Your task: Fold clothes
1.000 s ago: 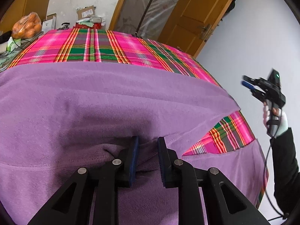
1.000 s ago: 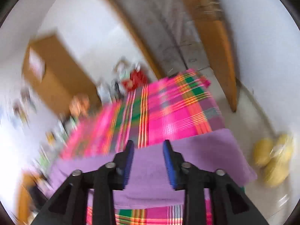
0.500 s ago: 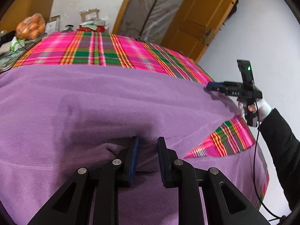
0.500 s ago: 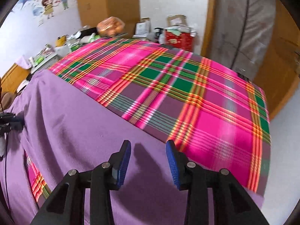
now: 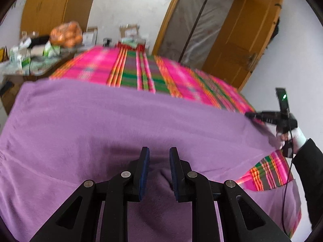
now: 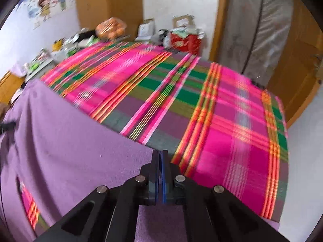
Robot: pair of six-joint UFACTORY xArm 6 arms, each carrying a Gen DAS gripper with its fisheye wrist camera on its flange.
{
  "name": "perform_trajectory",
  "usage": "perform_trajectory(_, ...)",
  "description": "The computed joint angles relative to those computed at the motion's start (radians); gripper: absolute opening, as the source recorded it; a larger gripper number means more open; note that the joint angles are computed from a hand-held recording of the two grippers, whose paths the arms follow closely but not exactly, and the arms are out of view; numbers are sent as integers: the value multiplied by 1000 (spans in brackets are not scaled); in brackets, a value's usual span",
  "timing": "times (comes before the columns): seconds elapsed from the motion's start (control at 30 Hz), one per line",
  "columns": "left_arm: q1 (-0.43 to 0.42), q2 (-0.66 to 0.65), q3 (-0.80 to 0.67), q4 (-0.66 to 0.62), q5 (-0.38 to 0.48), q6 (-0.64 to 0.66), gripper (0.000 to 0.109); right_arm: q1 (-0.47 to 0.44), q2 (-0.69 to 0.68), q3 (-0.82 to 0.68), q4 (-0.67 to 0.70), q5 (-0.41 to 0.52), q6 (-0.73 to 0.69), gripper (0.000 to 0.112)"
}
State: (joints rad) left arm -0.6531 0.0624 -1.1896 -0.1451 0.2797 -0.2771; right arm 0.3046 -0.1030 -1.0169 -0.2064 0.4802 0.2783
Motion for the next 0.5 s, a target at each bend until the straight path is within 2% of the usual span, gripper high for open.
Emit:
perform_trajectory(0.1,3,3,-2,-21,5,9,21,-15,5,-26,-162,24,167,0)
perform_trajectory(0.23,5,4,-1,-22,6,3,21,-56,-17,-10,-136,-6,233,3)
perform_trajectory(0.27,5,3,0,-18,6,-1,21,-41,-14,-12,-100,-26,187,4)
perform_trajectory(0.3,5,3,1,-14,6,-5,21,-26,-11,-17,-47,-43,120,12)
perform_trajectory(0.33,5,2,2,-10,6,-8,21,-11,-6,-22,9,-59,52,22)
perform_trajectory(0.37,4,2,3,-6,6,-12,21,7,1,-32,64,-70,-17,42)
perform_trajectory(0.4,4,1,4,-2,6,-16,21,32,25,-62,94,-66,-79,50)
perform_trajectory(0.5,11,-8,15,23,-2,-51,21,103,153,-217,126,26,-216,50)
